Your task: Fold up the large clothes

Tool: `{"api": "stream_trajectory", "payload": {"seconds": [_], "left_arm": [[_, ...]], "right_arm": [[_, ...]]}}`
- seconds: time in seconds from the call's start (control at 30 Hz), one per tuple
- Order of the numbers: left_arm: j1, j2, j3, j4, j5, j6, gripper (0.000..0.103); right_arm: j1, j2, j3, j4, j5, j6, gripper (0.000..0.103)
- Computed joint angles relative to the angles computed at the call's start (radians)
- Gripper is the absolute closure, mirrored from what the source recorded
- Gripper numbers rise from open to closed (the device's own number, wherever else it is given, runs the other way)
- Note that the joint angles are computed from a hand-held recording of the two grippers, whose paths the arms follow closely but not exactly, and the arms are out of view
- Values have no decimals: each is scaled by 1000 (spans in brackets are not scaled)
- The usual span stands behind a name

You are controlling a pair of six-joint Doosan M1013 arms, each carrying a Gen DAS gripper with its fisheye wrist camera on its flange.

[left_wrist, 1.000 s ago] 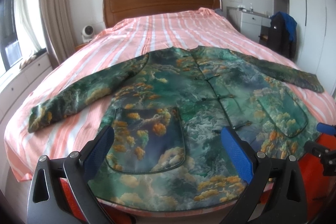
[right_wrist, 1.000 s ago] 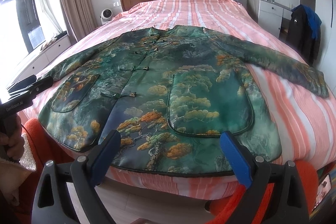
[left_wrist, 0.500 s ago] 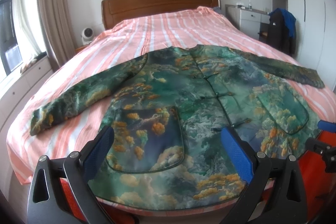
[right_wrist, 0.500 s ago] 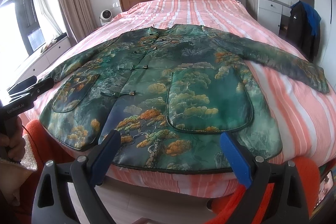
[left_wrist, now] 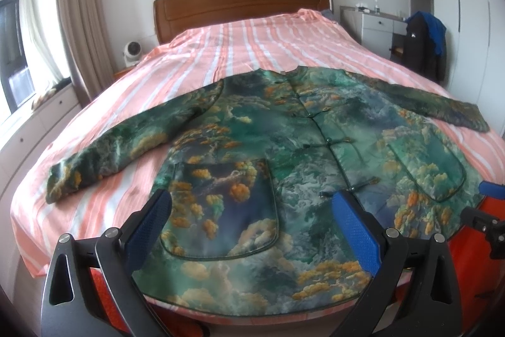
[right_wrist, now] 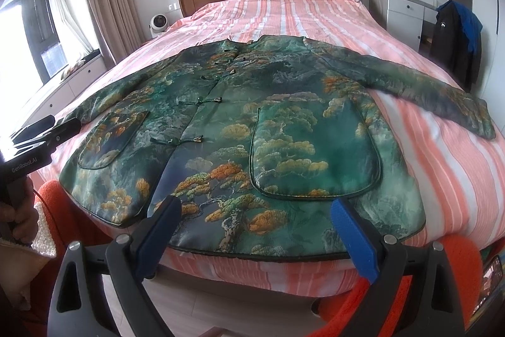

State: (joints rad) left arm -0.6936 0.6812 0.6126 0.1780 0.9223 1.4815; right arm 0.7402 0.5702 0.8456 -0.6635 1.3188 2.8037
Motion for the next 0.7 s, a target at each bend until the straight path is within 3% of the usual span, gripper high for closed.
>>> {"api": "stream_trajectory", "payload": {"seconds": [0.7], "left_arm": [[2,10,-12,6,13,-10,1]], "right_arm": [[-1,-2,9,2,-6,9,8]]}}
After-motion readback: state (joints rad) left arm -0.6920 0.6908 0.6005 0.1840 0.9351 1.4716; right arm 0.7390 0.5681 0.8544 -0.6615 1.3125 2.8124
